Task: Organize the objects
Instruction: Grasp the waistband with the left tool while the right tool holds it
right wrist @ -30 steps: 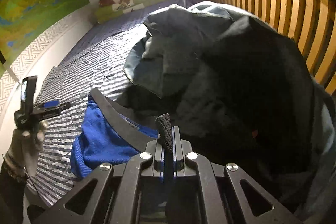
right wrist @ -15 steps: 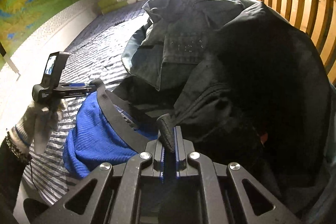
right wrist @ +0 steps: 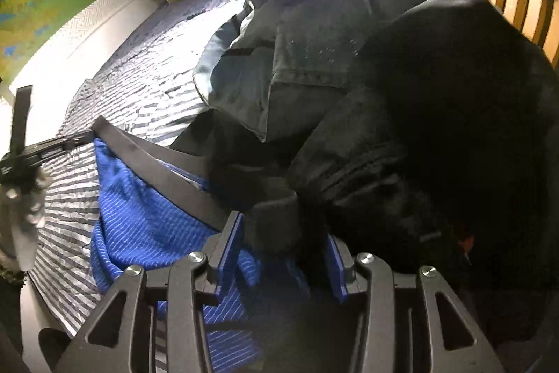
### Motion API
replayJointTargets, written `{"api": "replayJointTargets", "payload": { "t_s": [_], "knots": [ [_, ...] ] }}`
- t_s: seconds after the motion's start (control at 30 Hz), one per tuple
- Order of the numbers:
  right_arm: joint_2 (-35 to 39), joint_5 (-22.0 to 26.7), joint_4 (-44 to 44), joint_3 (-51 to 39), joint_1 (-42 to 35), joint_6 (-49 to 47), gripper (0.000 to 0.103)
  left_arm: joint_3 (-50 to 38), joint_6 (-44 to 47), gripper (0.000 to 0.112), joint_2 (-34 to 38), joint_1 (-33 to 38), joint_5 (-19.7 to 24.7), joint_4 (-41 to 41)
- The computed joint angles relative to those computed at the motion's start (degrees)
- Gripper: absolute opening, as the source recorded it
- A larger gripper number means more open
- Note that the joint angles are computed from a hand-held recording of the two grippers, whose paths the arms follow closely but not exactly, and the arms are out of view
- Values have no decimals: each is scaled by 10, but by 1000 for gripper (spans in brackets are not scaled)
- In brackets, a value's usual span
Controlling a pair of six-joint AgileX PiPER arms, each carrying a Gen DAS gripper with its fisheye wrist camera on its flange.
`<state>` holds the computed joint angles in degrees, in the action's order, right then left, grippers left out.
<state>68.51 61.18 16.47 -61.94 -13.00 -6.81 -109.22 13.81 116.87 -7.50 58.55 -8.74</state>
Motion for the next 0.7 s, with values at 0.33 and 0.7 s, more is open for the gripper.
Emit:
{"api": "replayJointTargets", "payload": {
  "t_s": [0.33, 0.7],
  "knots": [
    [28, 14, 35, -34, 21, -2, 44, 156, 73, 6, -80, 129, -42, -42],
    [90, 22, -31, -135, 149, 34, 44, 164, 133, 22, -53, 210, -34, -83]
  ]
}}
